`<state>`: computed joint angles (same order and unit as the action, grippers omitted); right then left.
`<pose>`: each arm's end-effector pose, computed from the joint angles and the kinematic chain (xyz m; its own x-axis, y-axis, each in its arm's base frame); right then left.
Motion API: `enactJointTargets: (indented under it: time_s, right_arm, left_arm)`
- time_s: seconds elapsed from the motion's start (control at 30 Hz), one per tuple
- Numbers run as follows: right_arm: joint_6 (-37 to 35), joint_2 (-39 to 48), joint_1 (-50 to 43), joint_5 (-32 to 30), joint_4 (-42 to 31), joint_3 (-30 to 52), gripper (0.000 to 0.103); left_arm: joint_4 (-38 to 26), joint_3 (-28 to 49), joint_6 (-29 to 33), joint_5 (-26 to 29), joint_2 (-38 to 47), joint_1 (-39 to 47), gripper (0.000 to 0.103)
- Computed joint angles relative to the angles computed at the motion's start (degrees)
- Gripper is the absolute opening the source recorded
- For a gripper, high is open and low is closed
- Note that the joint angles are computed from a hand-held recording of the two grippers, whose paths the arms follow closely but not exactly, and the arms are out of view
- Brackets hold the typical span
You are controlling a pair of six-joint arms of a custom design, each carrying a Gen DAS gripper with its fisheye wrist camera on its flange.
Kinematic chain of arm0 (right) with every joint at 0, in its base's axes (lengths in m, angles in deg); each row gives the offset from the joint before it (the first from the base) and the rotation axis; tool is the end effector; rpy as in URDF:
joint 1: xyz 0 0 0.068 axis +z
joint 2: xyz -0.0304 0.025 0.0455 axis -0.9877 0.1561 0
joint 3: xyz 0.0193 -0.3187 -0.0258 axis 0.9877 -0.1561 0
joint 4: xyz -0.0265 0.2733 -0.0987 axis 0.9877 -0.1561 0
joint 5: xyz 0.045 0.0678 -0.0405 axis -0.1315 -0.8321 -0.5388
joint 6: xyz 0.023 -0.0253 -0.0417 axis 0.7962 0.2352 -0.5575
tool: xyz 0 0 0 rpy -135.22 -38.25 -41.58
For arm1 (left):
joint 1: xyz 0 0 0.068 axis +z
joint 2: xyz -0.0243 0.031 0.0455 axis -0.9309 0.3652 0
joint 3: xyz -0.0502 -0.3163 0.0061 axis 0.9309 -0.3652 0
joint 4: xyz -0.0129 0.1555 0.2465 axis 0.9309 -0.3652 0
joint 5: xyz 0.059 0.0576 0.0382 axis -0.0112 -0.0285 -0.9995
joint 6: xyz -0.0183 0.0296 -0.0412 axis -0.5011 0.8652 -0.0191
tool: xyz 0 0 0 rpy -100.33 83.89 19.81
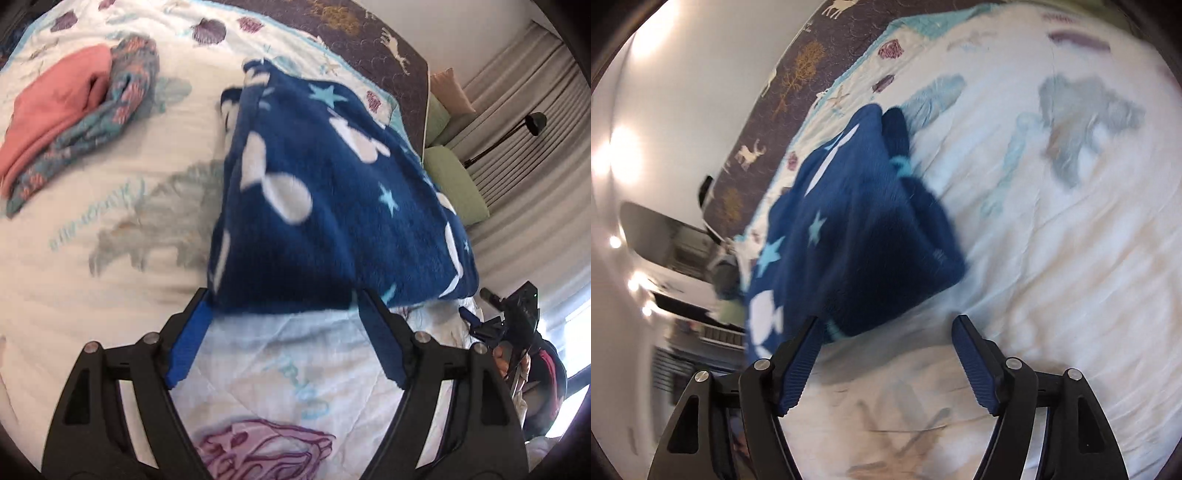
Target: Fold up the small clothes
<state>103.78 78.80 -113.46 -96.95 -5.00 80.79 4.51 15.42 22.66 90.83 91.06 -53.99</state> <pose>0.2265 -0.1123 0.2401 -0.6969 0.6479 -0.3076 0.2342 0.6110 0.7562 0.3301 0.0627 0.2546 -0.8960 -0.0227 -0.4435 0.2299 0.8308 -0.5069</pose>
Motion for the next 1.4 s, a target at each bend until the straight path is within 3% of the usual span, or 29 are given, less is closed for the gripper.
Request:
enactJointTargets:
  time_s: [0.07, 0.17, 0.2, 0.23, 0.27, 0.4, 0.53, 0.67, 0.77, 0.83, 0.87, 0.9, 1.0, 1.07, 1.17, 1.27, 1.33, 1.37, 1.4]
  right_arm:
    - [3.69, 1.16, 1.71, -1.45, 5.19, -0.06, 0.08]
    - [15.36, 4.86, 3.56, -0.37, 16.03, -0.77, 0.083]
    - [18.61, 5.85, 4.46, 1.28, 17.83, -0.56, 0.082]
    - [20.94, 5.9, 5.19, 3.41, 18.62, -0.43, 0.059]
    - [21.07, 5.26, 6.17, 6.33, 17.96, 0.09, 0.014]
    - [18.95, -0.89, 4.31, 5.83, 14.89, -0.46, 0.012]
    - [9.93, -7.63, -2.01, 1.01, 4.1, 0.56, 0.011]
    - [-4.64, -11.12, -9.76, -2.19, -11.91, 1.15, 0.012]
    - [-18.69, -10.0, -14.77, 1.2, -23.51, 0.52, 0.018]
    - [-23.3, -8.71, -19.4, 4.74, -26.88, -0.66, 0.026]
    - [-25.38, -7.87, -22.43, 4.38, -28.16, -0.75, 0.034]
    - [-26.29, -7.51, -25.17, 3.69, -29.3, -0.37, 0.035]
    - [-24.22, -11.77, -29.86, 5.84, -27.54, 1.26, 0.037]
    - [-21.11, -17.6, -25.93, 10.98, -23.32, 2.2, 0.037]
    - [-18.42, -24.1, -11.83, 16.81, -19.34, 3.02, 0.037]
    - [-13.18, -23.67, 6.52, 21.34, -12.31, 2.7, 0.037]
    - [-9.66, -20.94, 14.25, 21.93, -7.5, 2.06, 0.036]
    - [-8.03, -17.82, 17.32, 22.95, -5.88, 2.07, 0.035]
    - [-7.84, -14.97, 18.16, 24.93, -5.18, 1.89, 0.035]
  left_arm:
    - [2.13, -0.54, -1.34, -0.96, 0.01, -1.64, 0.085]
    - [8.07, -0.46, -10.44, 2.3, 2.14, -2.64, 0.081]
    - [9.54, -0.56, -12.69, 4.3, 2.55, -2.3, 0.051]
    - [8.84, 0.22, -14.14, 6.29, 3.5, -1.95, 0.032]
    - [7.33, 1.31, -14.82, 7.42, 4.32, -1.76, 0.029]
    - [3.29, 0.65, -10.67, 11.68, -0.5, 1.03, 0.025]
    - [-12.52, 1.11, 5.73, 16.79, -5.36, 6.03, 0.025]
    - [-22.7, -2.04, 19.77, 12.61, -8.78, 8.51, 0.027]
    - [-22.98, -5.36, 22.27, 4.69, -7.72, 10.34, 0.03]
    - [-24.98, -5.58, 23.69, 3.67, -5.4, 13.65, 0.031]
    - [-26.19, -4.95, 24.26, 4.0, -4.72, 15.64, 0.03]
    - [-26.41, -4.34, 24.36, 3.93, -4.96, 16.89, 0.031]
    - [-21.13, -2.71, 21.76, 3.2, -10.18, 19.41, 0.031]
    - [-19.88, -0.68, 21.42, 5.71, -12.47, 19.25, 0.031]
    - [-17.09, -0.01, 18.71, 9.07, -14.94, 13.72, 0.031]
    - [-10.6, -0.69, 12.64, 9.79, -14.31, 2.82, 0.032]
    - [-3.87, -2.31, 6.83, 4.39, -12.53, -3.15, 0.034]
    - [-0.04, -4.07, 4.28, -2.07, -11.43, -5.29, 0.034]
    - [1.94, -5.87, 3.81, -4.32, -10.05, -4.77, 0.03]
